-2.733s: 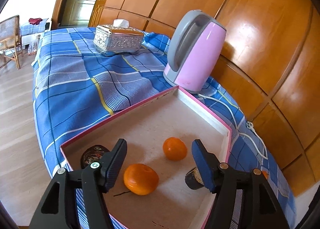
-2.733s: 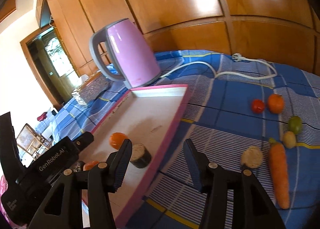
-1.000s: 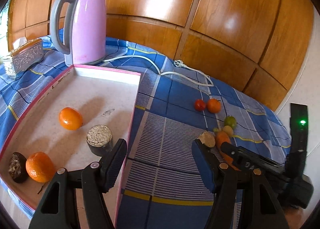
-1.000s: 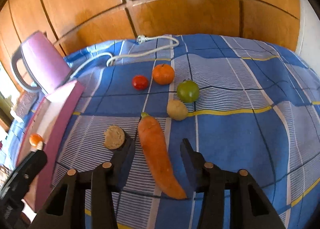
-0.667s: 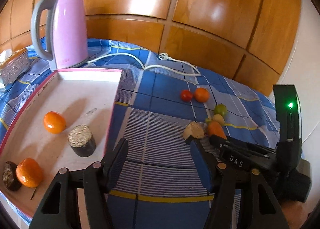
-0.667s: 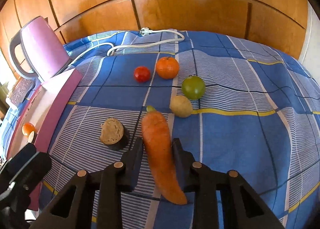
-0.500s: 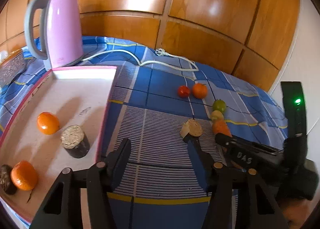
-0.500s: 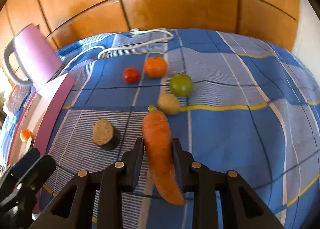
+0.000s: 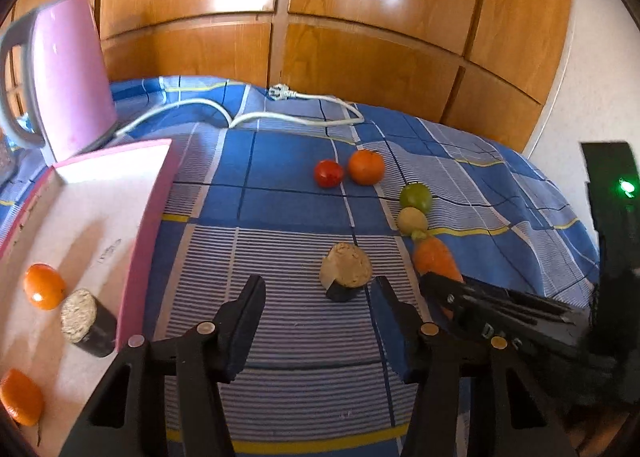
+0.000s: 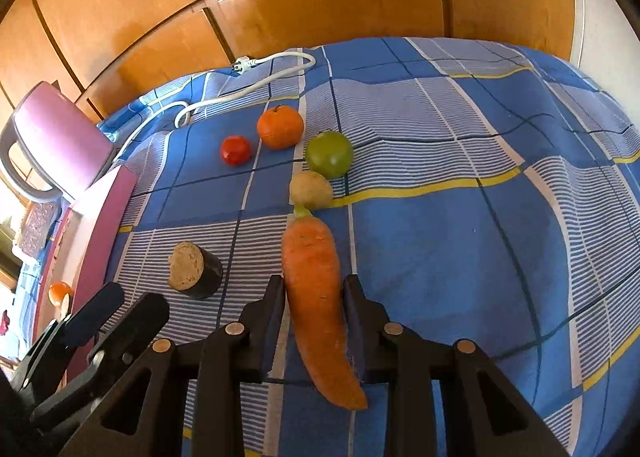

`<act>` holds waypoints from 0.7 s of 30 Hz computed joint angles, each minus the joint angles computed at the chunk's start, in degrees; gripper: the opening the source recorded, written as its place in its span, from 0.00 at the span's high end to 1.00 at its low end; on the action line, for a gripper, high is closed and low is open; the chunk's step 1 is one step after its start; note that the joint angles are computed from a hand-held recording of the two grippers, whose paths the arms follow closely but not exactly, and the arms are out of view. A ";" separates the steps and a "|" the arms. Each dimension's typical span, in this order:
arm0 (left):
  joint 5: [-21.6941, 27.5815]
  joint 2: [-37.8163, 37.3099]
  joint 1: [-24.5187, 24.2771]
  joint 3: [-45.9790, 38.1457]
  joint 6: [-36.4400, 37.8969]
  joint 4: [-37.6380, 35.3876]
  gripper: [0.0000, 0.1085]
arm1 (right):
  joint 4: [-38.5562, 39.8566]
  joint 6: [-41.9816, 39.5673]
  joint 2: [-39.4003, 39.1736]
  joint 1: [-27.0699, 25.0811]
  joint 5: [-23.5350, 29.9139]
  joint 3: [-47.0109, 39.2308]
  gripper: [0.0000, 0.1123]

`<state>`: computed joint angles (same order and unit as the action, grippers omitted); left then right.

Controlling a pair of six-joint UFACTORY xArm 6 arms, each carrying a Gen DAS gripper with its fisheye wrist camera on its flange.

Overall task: Organize fruits
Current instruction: 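Grasp the carrot with the right gripper while the left grasps the tan slice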

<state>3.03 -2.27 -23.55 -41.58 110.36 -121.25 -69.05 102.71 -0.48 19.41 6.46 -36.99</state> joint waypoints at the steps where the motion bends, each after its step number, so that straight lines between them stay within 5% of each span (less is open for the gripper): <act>1: 0.57 0.47 0.07 0.04 -3.81 3.28 0.50 | -0.13 0.21 -0.07 -0.02 -0.03 0.04 0.74; 7: 2.14 2.67 -0.09 -0.87 -11.67 10.97 0.50 | -3.90 5.02 -3.19 1.42 5.72 0.79 0.74; 13: 1.67 4.10 -1.07 -2.37 -8.39 8.89 0.49 | -3.91 5.47 -4.09 2.19 9.21 0.77 0.74; 21: 0.81 7.18 -1.21 -4.79 -8.63 8.83 0.52 | -4.13 5.47 -2.35 0.70 4.95 0.31 0.74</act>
